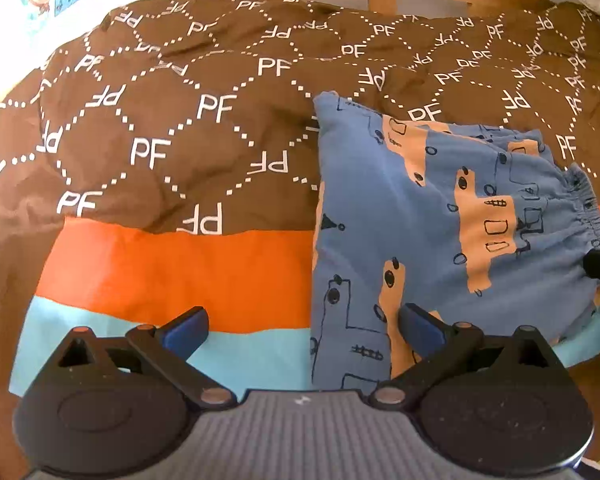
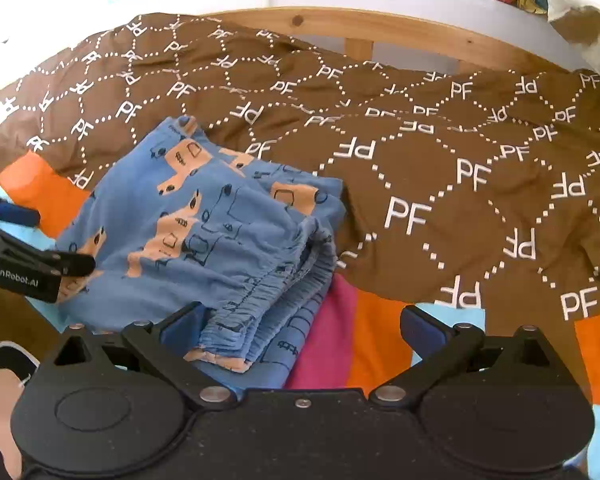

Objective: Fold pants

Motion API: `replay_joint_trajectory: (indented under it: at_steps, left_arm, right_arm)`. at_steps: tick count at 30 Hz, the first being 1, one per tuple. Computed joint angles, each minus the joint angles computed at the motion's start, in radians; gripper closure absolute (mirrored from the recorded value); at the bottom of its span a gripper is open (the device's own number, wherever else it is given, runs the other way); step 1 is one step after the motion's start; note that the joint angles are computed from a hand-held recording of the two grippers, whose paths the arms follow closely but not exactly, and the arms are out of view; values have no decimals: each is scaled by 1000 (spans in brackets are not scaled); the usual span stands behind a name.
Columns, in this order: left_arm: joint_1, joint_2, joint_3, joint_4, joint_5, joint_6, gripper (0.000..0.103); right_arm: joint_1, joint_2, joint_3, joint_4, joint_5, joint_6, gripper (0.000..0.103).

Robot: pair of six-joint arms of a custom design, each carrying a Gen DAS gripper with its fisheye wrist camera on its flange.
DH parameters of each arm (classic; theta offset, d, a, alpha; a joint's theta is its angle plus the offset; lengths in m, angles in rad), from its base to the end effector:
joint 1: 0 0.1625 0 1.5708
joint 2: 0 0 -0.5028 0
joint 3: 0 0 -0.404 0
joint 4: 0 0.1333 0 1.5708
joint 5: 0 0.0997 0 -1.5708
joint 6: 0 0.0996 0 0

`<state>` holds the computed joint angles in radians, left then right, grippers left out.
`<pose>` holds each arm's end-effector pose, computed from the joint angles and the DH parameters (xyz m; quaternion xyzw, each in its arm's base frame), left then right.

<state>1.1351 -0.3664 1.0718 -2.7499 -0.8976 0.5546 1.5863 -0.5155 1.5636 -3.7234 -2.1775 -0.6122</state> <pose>-0.2032 -0.8995 0.0569 0.3678 0.8442 -0.2020 0.3336 0.0882 -0.7558 0.1126 0.1018 -0.8212 0.4038 0.3902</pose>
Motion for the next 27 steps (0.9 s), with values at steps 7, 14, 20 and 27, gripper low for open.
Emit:
replay_joint_trajectory:
  at_steps: [7, 14, 20, 27]
  left_arm:
    - [13, -11, 24, -35, -42, -19, 0]
    - [21, -12, 39, -75, -77, 36, 0]
    - [25, -16, 46, -89, -94, 59, 0]
    - [24, -24, 32, -31, -93, 38, 0]
  right_arm:
    - [-6, 11, 11, -87, 54, -9, 1]
    - [-8, 65, -143, -61, 81, -94, 1]
    - [-16, 173, -372, 18, -20, -315, 1]
    - [-29, 57, -220, 35, 72, -92, 1]
